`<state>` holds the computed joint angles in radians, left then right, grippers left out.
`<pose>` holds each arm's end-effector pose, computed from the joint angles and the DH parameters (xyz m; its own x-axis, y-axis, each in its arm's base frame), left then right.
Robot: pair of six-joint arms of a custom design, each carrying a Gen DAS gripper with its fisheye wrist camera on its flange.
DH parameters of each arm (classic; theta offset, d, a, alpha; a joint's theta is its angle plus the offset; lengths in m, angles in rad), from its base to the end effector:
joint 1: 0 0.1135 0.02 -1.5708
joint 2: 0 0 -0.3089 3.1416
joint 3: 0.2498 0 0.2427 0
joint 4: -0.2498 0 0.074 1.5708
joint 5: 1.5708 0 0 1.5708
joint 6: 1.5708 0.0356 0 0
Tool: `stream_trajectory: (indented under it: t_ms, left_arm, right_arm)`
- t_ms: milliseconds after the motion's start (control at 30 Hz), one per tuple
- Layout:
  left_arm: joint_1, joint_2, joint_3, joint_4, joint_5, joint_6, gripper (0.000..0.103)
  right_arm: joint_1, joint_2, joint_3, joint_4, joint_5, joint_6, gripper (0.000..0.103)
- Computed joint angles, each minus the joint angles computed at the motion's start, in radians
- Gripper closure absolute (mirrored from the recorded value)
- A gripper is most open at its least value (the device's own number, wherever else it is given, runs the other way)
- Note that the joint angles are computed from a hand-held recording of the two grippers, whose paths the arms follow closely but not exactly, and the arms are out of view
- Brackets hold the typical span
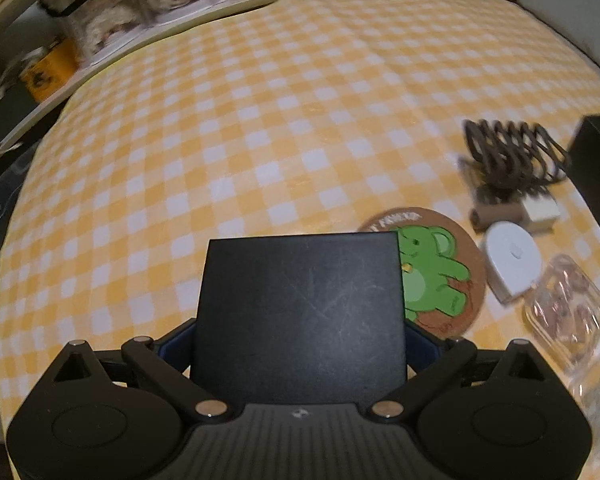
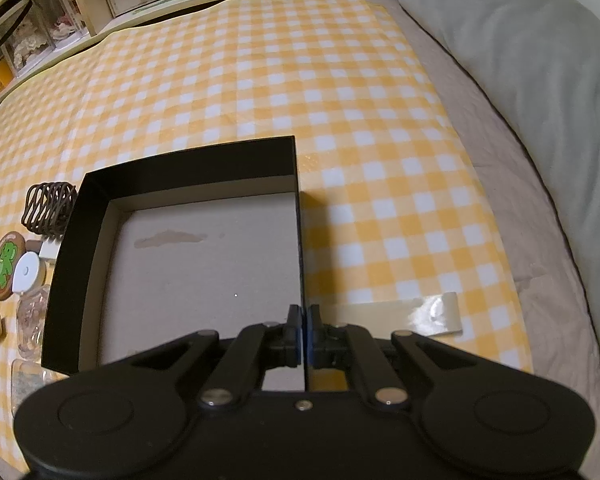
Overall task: Organize rigid objects
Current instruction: 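Lift the black gift box with the left tool toward the open tray box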
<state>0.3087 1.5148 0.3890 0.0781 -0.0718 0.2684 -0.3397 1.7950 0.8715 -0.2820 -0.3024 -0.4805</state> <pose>0.2020 0.0671 0.1406 -0.8852 -0.0046 -0.4652 -0.1062 0.9756 0.1924 0.3023 -0.0956 0.1624 -0.8816 -0.1564 -0.4453 -0.2139 0.9734 0.0815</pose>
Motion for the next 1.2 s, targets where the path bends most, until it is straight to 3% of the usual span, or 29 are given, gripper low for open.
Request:
stream_trajectory:
  t_ms: [300,533,733,933,1200]
  left_arm:
    - [-0.012,-0.156,0.043,-0.087,0.004,-0.200,0.005]
    - [-0.236,-0.234,0.102,-0.194,-0.057,-0.421,0.005]
    - [-0.489,-0.203,0.142,-0.227,-0.122,-0.636,0.005]
    - [-0.688,-0.129,0.208,-0.230,-0.088,-0.860,0.005]
    - [-0.897,-0.015,0.303,-0.148,-0.081,-1.030,0.005]
  right_arm:
    - [0.002,0.001,0.000,0.001,0.002,0.003,0.100]
    - [0.004,0.013,0.015,-0.004,0.009,0.012,0.100]
    - [0.005,0.010,0.012,-0.006,0.012,0.010,0.100]
    - [0.005,0.014,0.011,-0.002,0.015,0.008,0.100]
    - [0.007,0.018,0.013,-0.001,0.013,0.014,0.100]
